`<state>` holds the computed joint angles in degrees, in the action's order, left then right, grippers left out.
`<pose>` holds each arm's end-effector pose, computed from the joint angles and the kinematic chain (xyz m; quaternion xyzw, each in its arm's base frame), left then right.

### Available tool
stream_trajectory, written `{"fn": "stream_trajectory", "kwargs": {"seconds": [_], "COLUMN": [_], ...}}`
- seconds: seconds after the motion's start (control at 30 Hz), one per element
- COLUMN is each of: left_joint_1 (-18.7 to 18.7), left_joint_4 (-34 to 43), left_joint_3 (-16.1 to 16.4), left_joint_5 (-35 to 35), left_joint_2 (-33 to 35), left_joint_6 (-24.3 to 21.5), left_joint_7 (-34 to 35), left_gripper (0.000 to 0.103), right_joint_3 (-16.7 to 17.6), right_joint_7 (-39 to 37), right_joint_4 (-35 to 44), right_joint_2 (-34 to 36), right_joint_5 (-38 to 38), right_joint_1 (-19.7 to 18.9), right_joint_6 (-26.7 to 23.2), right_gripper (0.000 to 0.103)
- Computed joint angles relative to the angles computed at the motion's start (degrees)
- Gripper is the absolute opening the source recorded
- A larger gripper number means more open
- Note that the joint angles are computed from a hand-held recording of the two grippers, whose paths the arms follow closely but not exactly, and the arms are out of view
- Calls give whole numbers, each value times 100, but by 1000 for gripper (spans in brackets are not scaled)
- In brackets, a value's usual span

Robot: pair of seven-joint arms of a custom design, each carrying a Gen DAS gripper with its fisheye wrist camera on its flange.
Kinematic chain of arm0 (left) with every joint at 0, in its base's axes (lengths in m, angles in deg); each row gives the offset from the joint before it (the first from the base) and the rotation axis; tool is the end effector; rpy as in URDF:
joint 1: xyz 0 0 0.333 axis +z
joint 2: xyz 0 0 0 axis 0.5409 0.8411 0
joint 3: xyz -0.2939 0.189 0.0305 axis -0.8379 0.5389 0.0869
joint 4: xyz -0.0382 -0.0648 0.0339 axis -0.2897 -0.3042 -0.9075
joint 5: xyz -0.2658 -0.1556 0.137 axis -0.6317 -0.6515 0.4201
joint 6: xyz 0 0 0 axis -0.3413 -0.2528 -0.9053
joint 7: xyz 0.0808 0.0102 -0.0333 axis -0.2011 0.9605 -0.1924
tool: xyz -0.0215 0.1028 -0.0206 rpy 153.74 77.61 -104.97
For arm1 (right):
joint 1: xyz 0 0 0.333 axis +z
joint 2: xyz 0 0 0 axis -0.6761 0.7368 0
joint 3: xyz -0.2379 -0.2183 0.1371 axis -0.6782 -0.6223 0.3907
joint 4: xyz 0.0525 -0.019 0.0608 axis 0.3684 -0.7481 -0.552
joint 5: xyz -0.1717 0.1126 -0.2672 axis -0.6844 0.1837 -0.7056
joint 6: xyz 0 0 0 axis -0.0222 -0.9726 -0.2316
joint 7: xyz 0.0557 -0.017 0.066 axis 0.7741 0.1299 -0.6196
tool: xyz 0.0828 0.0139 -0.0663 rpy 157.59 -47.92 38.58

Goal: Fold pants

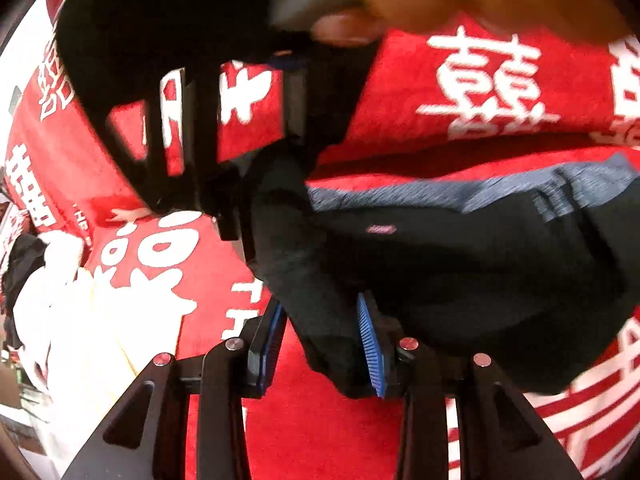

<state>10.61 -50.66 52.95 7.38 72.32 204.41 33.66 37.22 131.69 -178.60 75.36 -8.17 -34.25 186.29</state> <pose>0.3781 -0.2764 0.5850 -0.2941 0.9092 -0.2101 0.2065 0.5451 0.1196 0.5845 -0.6838 0.7005 0.1662 0.1187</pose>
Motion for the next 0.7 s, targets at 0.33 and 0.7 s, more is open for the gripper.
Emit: {"fn": "stream_trajectory", "kwargs": {"seconds": [0.33, 0.7], "left_joint_1": [-698, -1600], "left_joint_4": [764, 1304], "left_joint_3": [-128, -902], "left_joint_5": [-1176, -1404], "left_joint_2": [-294, -140], "left_joint_6": [-875, -1252], "left_joint_7": [485, 346], "left_gripper": [38, 38], "right_joint_3": [-490, -1317], "right_joint_7": [-248, 292], "right_joint_4": [-2846, -4851], "right_joint_2": [-2762, -5899], "right_joint_5": [1313, 1045], "right_joint_1": [-546, -1767], "right_joint_6": [1513, 1394], "right_gripper": [17, 17]}}
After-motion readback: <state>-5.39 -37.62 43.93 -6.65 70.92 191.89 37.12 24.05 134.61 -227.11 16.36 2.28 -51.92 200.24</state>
